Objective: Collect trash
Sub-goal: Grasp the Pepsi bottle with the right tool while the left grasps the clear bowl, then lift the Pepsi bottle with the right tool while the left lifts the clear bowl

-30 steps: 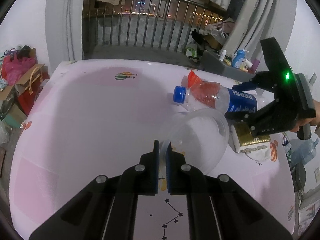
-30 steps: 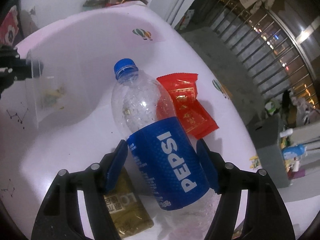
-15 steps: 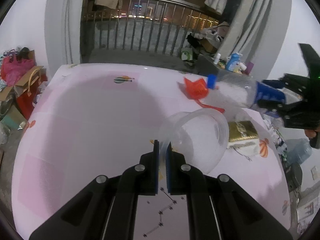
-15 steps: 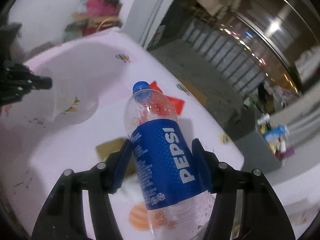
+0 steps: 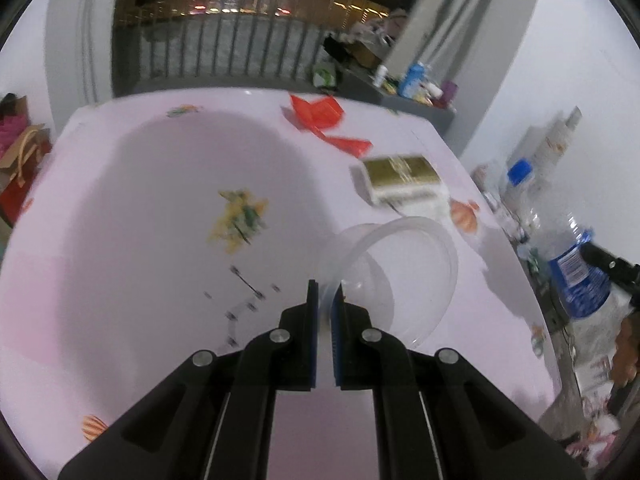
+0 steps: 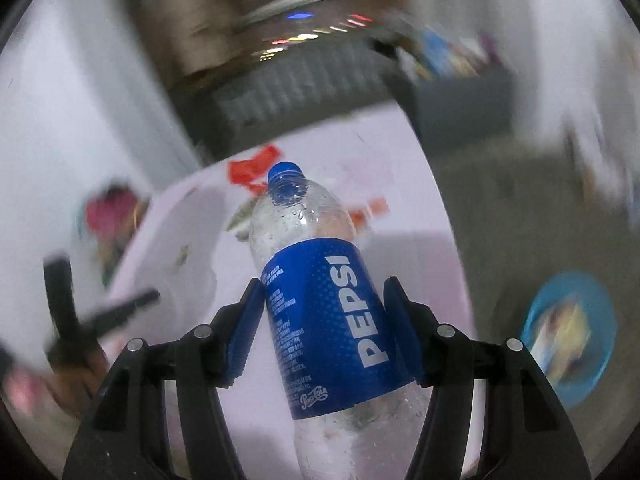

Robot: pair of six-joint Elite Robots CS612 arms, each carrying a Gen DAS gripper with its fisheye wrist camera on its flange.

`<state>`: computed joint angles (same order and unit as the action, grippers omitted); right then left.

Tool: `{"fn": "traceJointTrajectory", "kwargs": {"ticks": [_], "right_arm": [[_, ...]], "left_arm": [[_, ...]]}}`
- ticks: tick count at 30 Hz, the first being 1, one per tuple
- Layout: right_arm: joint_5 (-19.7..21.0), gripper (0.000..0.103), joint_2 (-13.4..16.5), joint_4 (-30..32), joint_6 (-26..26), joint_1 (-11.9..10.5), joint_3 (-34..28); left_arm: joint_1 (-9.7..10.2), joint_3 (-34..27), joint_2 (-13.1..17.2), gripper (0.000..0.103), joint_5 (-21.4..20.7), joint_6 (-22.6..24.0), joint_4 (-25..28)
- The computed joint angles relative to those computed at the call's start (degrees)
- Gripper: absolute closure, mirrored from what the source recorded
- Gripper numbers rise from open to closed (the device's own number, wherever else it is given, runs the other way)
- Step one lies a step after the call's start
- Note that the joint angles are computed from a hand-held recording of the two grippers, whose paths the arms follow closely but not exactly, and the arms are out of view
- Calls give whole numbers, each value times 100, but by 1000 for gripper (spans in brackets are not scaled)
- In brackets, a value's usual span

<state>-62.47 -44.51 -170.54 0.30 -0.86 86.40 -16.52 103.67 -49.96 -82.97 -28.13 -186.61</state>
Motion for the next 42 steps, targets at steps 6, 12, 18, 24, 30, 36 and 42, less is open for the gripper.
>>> {"fn": "traceJointTrajectory", "kwargs": {"ticks": [6, 12, 18, 24, 30, 36, 42], "right_arm": [[261, 42, 76, 388, 1418, -32, 134], [718, 32, 36, 1085, 1175, -57, -56], [280, 30, -44, 2039, 122, 60, -230], [174, 30, 69, 2668, -742, 209, -526], [480, 42, 149, 3079, -933, 218, -647], [728, 46, 171, 3228, -911, 201, -665], [1116, 47, 124, 3068, -685, 60, -512]], "left_arm": [[-151, -15, 31, 98, 13, 175, 71], [-219, -39, 30, 97, 79, 313, 198], [-235, -137, 91, 95, 147, 309, 377], [-225, -181, 133, 94, 180, 310, 364], [-222, -190, 132, 94, 194, 360, 360], [-234, -197, 114, 97, 221, 440, 319], [-255, -186, 97, 98, 324, 424, 302]]}}
